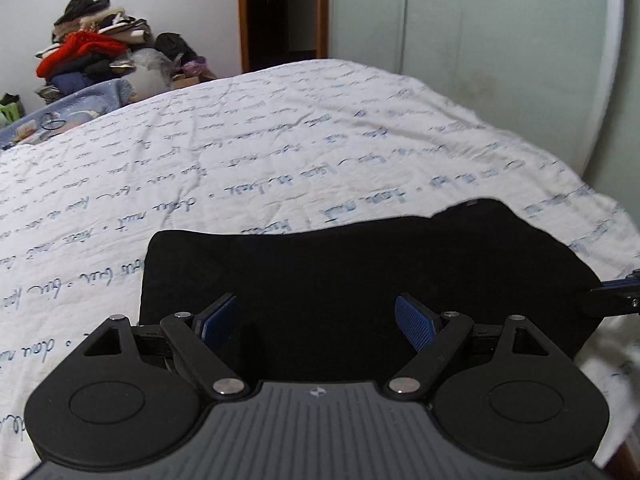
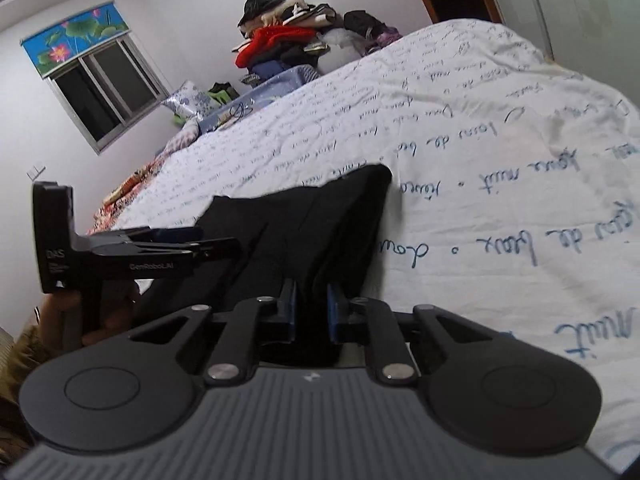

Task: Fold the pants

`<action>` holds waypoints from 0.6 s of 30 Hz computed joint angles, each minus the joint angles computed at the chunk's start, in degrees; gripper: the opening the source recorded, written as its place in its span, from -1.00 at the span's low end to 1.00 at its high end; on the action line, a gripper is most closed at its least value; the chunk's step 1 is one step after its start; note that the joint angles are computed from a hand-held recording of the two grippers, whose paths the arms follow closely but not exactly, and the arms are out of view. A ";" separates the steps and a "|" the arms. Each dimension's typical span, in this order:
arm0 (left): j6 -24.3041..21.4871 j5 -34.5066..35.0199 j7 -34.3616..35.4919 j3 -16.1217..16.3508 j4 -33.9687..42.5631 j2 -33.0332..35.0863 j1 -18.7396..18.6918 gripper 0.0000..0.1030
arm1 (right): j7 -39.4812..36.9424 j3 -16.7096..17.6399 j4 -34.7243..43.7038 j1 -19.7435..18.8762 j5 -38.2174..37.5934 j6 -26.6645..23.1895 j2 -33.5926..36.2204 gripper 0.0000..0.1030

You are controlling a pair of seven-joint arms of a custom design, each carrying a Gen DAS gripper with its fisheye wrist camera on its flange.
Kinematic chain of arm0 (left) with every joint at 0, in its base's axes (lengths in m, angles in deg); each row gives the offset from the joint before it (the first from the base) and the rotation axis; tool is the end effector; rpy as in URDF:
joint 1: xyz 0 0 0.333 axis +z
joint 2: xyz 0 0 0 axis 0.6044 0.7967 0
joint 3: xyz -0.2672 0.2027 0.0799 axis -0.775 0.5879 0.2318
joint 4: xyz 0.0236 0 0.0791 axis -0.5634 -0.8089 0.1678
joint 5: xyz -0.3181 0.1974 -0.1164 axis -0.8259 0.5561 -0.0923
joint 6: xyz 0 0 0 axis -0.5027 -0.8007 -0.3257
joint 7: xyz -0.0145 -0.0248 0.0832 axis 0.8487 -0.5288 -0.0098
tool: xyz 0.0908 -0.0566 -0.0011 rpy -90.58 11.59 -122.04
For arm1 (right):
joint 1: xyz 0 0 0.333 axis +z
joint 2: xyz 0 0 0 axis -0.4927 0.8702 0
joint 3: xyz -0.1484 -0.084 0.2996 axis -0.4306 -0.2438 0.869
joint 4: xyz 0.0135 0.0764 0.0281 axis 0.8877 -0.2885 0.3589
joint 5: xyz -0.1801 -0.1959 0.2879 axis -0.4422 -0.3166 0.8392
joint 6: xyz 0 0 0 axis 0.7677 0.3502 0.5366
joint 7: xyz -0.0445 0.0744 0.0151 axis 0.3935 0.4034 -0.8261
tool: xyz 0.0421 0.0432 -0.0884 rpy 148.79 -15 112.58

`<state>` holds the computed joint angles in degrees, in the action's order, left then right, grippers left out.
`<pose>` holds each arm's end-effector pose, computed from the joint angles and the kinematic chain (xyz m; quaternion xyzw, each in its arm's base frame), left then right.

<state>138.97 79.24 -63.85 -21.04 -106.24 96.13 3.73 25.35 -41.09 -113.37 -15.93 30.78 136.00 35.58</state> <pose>0.5314 -0.4725 0.5503 -0.6562 0.6382 -0.2820 0.2873 0.5940 0.1993 0.5251 -0.7363 0.4633 0.0373 0.4918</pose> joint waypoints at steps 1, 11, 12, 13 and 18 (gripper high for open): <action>0.63 -0.13 0.40 -0.10 -0.41 -0.17 0.20 0.66 | -0.07 -0.14 -0.48 -0.20 0.01 -0.33 -0.70 -0.71; -3.19 0.88 0.37 0.04 -1.56 -1.23 0.11 0.66 | 0.85 0.77 -1.38 1.62 -4.03 12.17 -1.40 -0.30; -3.67 1.17 0.62 0.09 -0.95 -1.02 0.23 0.66 | -1.32 1.15 0.12 2.15 -4.35 13.77 -0.61 -0.25; -4.76 1.51 0.64 0.28 -0.11 -0.69 0.21 0.66 | -2.76 1.42 1.97 2.35 -4.78 13.32 0.52 -0.25; -6.74 3.09 -0.11 2.03 2.46 1.19 1.92 0.66 | 0.61 2.15 15.78 3.84 -17.41 6.75 11.68 -0.26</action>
